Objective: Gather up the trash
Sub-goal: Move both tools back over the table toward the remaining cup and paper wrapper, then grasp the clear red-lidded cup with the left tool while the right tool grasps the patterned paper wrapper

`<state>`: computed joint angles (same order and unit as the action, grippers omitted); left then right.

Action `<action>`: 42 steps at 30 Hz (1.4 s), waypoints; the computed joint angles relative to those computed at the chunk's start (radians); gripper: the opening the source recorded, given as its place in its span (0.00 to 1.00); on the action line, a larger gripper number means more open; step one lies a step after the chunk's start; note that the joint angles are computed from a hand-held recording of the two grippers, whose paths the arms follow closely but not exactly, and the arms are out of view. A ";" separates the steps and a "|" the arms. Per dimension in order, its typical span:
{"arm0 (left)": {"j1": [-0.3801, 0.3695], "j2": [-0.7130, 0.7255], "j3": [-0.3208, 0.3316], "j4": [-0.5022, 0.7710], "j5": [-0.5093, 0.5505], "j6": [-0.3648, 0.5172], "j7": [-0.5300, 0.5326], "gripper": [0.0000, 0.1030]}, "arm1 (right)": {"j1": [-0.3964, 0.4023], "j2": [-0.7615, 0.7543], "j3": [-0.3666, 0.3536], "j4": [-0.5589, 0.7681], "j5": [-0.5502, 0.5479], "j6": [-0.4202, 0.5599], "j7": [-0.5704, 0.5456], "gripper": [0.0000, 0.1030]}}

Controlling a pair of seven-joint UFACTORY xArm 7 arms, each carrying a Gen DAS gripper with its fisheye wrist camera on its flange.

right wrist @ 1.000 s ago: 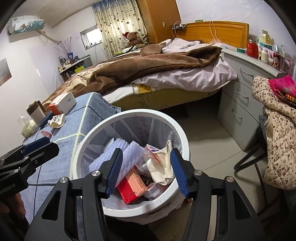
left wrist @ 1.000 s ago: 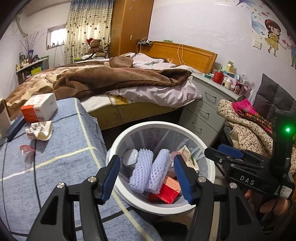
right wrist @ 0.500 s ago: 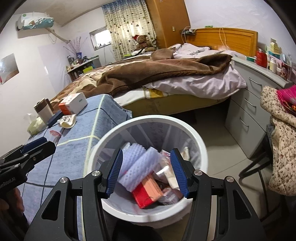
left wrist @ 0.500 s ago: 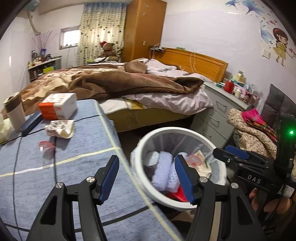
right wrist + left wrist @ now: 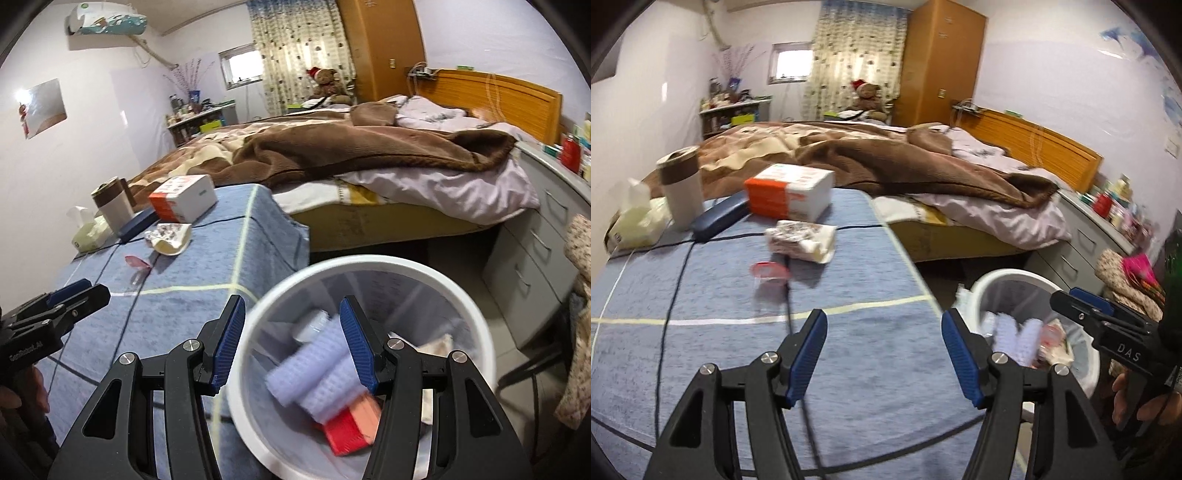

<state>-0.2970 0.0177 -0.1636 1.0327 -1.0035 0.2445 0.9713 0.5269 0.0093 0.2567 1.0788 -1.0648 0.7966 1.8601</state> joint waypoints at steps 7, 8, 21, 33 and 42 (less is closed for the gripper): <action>0.046 0.061 0.010 0.039 0.086 -0.022 -0.091 0.65 | 0.002 0.097 -0.040 0.099 -0.005 -0.076 -0.082 0.54; 0.053 0.075 0.009 0.050 0.107 -0.025 -0.112 0.65 | 0.002 0.108 -0.049 0.108 -0.003 -0.093 -0.091 0.54; 0.120 0.294 0.001 0.230 0.471 -0.013 -0.447 0.64 | 0.023 0.355 -0.171 0.377 0.167 -0.254 -0.411 0.54; 0.155 0.447 -0.008 0.402 0.736 0.064 -0.625 0.63 | 0.008 0.568 -0.213 0.599 0.441 -0.371 -0.725 0.54; 0.219 0.484 -0.046 0.460 0.712 0.117 -0.587 0.40 | -0.011 0.665 -0.197 0.712 0.650 -0.400 -0.934 0.54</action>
